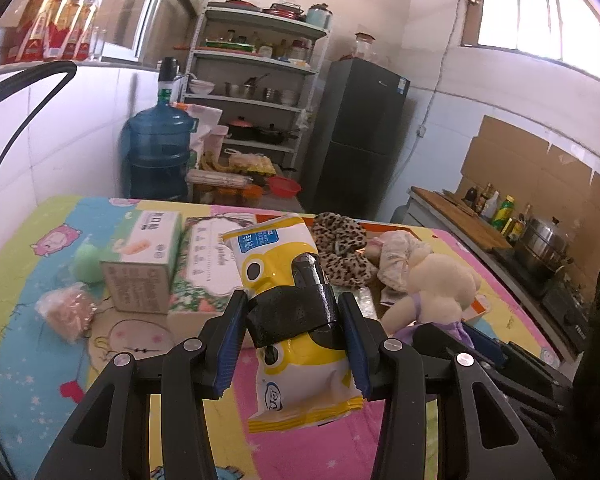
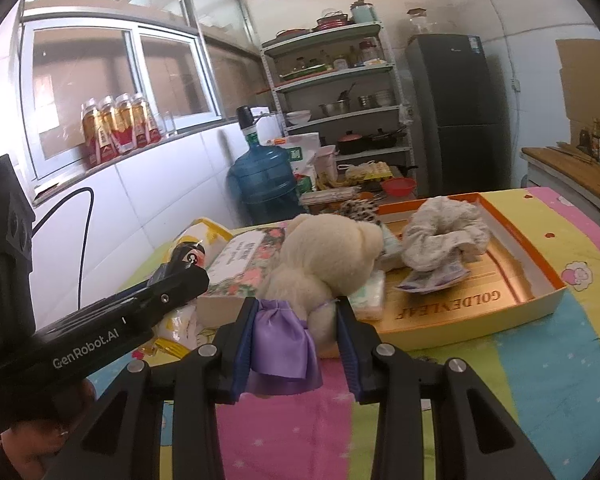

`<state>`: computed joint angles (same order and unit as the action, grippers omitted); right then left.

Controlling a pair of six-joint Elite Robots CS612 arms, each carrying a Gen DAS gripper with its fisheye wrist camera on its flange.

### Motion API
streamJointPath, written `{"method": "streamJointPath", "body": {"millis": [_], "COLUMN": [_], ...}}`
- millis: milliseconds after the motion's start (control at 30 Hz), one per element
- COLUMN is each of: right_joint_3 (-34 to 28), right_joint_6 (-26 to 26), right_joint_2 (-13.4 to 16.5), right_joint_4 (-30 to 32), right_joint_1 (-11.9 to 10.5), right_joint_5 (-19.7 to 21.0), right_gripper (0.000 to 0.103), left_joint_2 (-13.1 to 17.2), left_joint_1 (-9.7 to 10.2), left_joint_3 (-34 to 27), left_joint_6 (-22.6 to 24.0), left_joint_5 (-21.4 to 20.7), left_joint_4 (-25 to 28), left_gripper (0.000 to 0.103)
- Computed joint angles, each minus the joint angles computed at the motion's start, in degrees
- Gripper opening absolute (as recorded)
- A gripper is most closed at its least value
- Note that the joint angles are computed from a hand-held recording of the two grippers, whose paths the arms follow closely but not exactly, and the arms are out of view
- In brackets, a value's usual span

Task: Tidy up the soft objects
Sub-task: 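Carry the yellow snack bag and teddy bear over the box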

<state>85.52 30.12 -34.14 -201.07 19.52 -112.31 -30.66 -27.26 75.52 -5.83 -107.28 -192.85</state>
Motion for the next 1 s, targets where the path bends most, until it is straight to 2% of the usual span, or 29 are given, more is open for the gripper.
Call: {"method": "streamJointPath", "body": {"millis": [667, 1000], "right_joint_3": [6.5, 8.6], "right_joint_6": [3.9, 4.2], "right_joint_2": [-2.1, -2.7], "right_joint_4": [-6.0, -7.4], "right_joint_1": [-3.7, -5.9], "right_joint_5": [-3.6, -3.4], "right_gripper": [0.038, 0.038], "left_joint_2": [1.9, 3.2], "left_joint_1": [-3.42, -5.26], "left_joint_3": [-4.4, -7.3], "left_joint_6": [2.1, 2.9], "left_joint_5": [0.7, 2.4], "left_joint_4": [2.8, 5.2], "left_gripper": [0.047, 0.047]}}
